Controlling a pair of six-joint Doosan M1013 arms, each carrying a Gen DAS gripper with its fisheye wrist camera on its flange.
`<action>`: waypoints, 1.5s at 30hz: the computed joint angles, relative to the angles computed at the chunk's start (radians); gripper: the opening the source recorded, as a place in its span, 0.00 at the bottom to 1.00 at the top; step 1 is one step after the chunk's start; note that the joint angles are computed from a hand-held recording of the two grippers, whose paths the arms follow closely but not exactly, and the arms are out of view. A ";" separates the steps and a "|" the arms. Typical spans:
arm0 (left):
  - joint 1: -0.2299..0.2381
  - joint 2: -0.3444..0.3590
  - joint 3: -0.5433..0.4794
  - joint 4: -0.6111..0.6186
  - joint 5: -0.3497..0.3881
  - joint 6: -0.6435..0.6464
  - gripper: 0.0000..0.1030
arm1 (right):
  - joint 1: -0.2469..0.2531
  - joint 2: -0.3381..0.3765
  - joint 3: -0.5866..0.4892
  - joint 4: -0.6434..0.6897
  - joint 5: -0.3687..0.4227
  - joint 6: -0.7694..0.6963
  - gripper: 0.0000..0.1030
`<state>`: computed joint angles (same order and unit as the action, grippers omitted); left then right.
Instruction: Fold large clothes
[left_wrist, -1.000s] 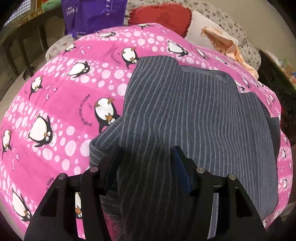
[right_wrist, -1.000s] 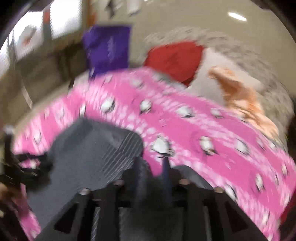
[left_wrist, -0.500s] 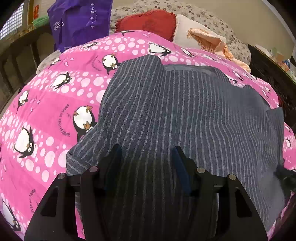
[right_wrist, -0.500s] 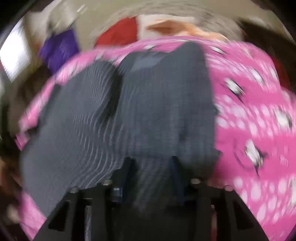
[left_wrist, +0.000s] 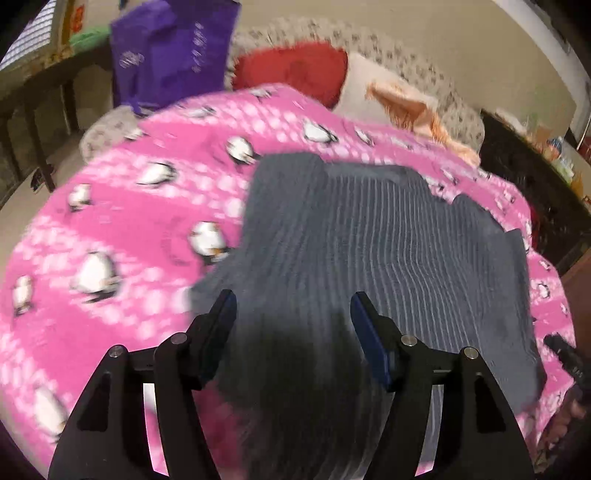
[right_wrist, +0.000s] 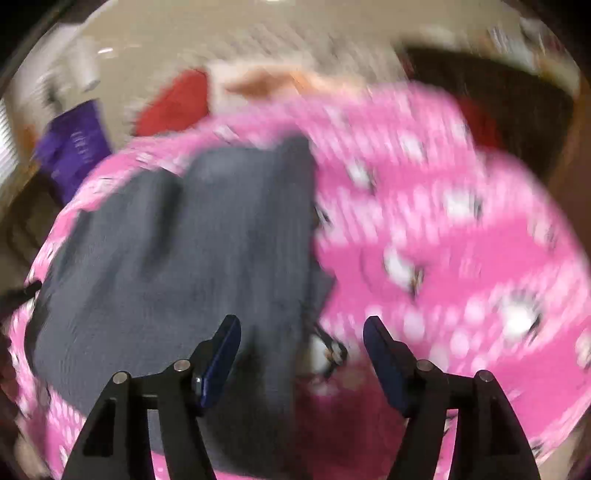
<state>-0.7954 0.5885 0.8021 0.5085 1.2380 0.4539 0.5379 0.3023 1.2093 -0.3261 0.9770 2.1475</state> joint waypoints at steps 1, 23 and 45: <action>-0.006 -0.023 0.032 0.008 0.003 -0.018 0.62 | 0.014 -0.012 0.008 0.011 -0.059 -0.050 0.65; 0.077 -0.119 0.228 -0.179 -0.186 -0.066 0.63 | 0.069 0.004 0.128 -0.065 -0.214 -0.145 0.80; 0.193 -0.149 0.369 -0.473 -0.634 0.036 0.83 | 0.061 0.010 0.125 -0.061 -0.220 -0.158 0.80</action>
<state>-0.6029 0.4397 1.1710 0.0358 0.6042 0.4902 0.5992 0.3121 1.3341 -0.3867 0.7570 1.9898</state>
